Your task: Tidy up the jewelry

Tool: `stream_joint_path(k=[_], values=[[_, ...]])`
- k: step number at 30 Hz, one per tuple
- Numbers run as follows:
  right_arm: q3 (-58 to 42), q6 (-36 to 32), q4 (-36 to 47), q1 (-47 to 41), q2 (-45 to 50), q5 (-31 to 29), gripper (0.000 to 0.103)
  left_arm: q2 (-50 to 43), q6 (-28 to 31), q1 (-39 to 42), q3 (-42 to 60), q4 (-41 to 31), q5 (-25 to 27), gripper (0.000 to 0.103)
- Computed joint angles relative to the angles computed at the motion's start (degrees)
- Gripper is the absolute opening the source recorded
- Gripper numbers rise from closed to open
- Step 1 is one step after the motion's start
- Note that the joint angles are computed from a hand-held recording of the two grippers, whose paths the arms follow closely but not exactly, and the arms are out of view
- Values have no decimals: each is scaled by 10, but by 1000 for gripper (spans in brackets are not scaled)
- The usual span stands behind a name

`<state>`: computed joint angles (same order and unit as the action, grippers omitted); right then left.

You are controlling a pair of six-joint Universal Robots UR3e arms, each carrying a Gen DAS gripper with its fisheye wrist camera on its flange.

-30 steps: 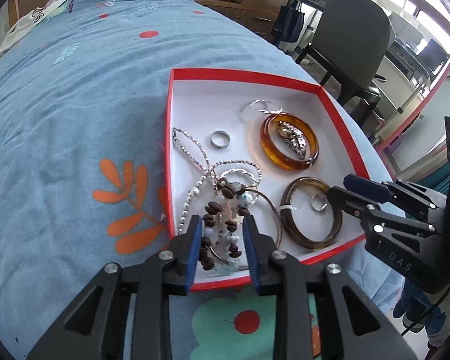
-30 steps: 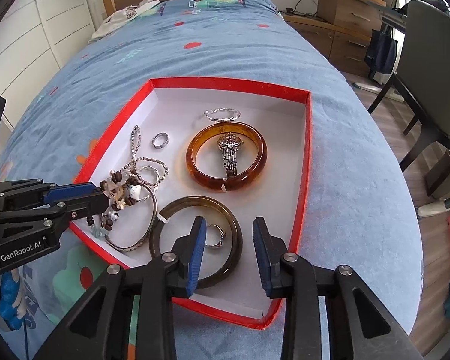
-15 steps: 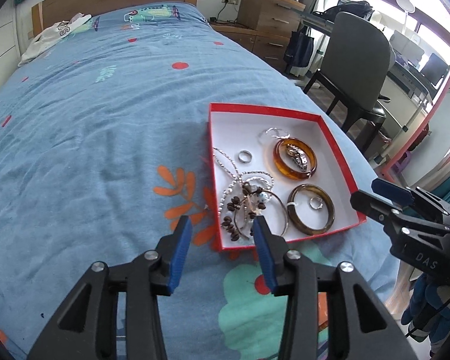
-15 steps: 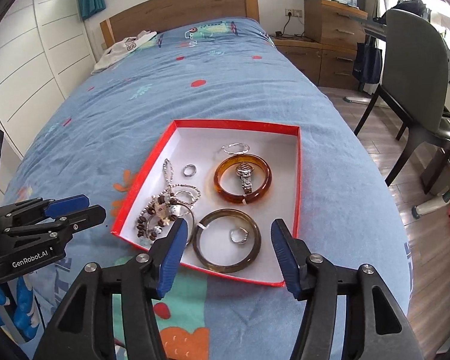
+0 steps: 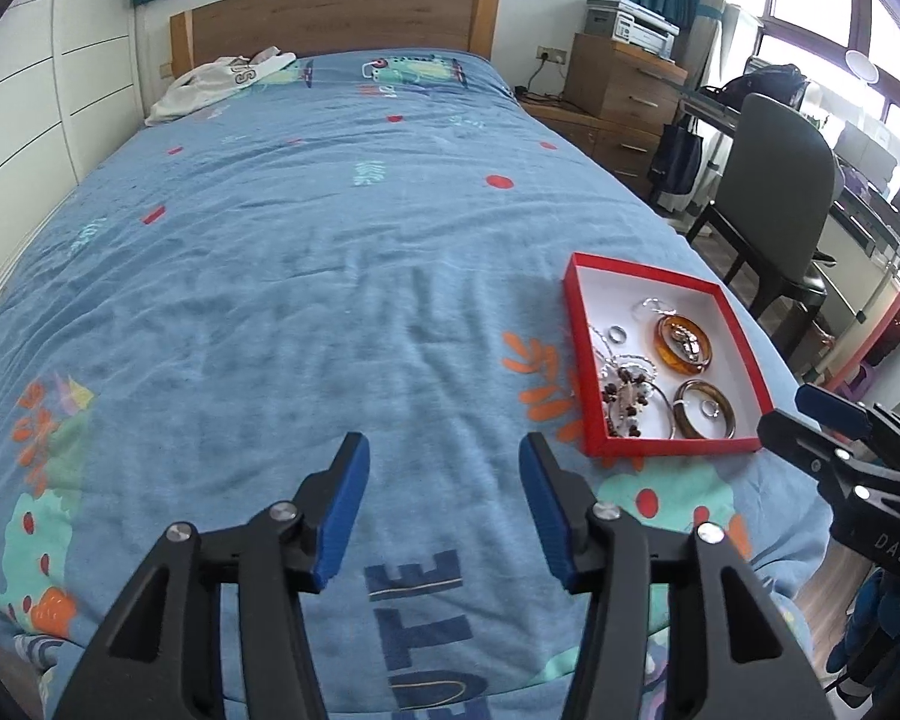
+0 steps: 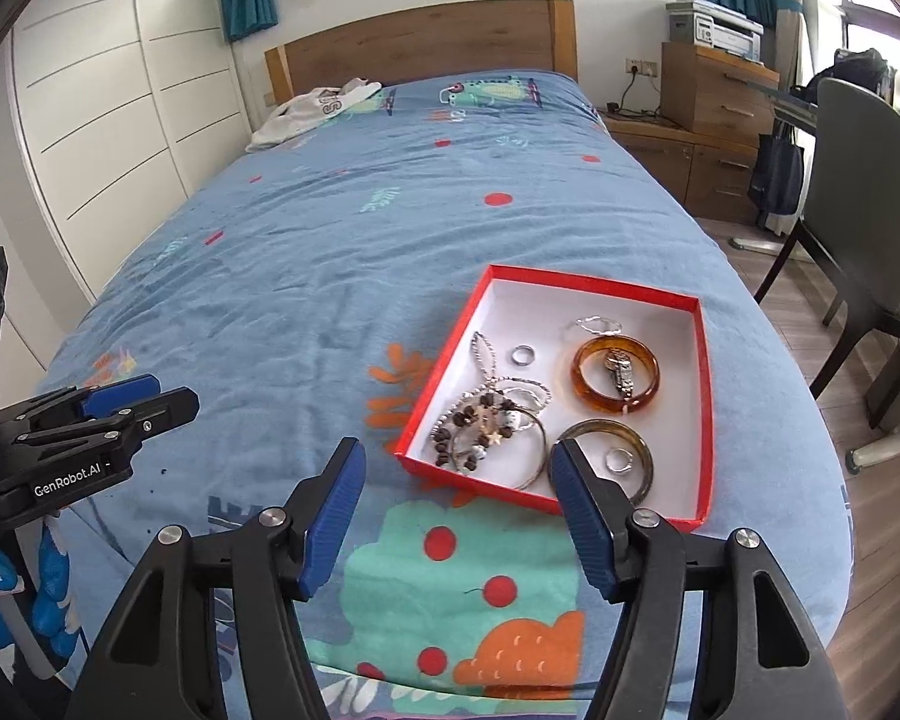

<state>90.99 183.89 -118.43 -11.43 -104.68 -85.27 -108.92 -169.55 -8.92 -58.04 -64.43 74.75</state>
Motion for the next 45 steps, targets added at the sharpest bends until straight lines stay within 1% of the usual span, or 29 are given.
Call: stream_joint_path(k=[2,6,8,10,13,18,24,32,34,38,42,45], values=[[-14,20,-5,35,10,-21,68,30,12,19,-34,11,-2,54],[-41,63,-17,107,32,-75,80,90,35,62,-103,31,-10,60],[-55,86,-23,147,45,-107,83,117,47,83,-134,38,-17,62],[-69,101,-27,186,61,-141,89,142,58,103,-164,45,-25,62],[-90,117,-33,239,84,-185,95,179,73,129,-208,56,-31,63],[-120,129,-40,293,114,-226,102,218,89,160,-252,63,-28,62],[-115,143,-45,320,122,-249,102,244,88,172,-286,86,-20,63],[-58,164,-65,317,86,-265,102,260,66,164,-304,106,-13,62],[-40,170,-74,313,73,-271,102,259,59,159,-301,105,-9,62],[-19,170,-74,304,56,-266,102,257,47,142,-290,102,9,62],[-20,158,-62,303,43,-272,102,263,44,130,-277,92,18,63],[-25,150,-47,295,31,-265,102,266,44,123,-265,83,25,63]])
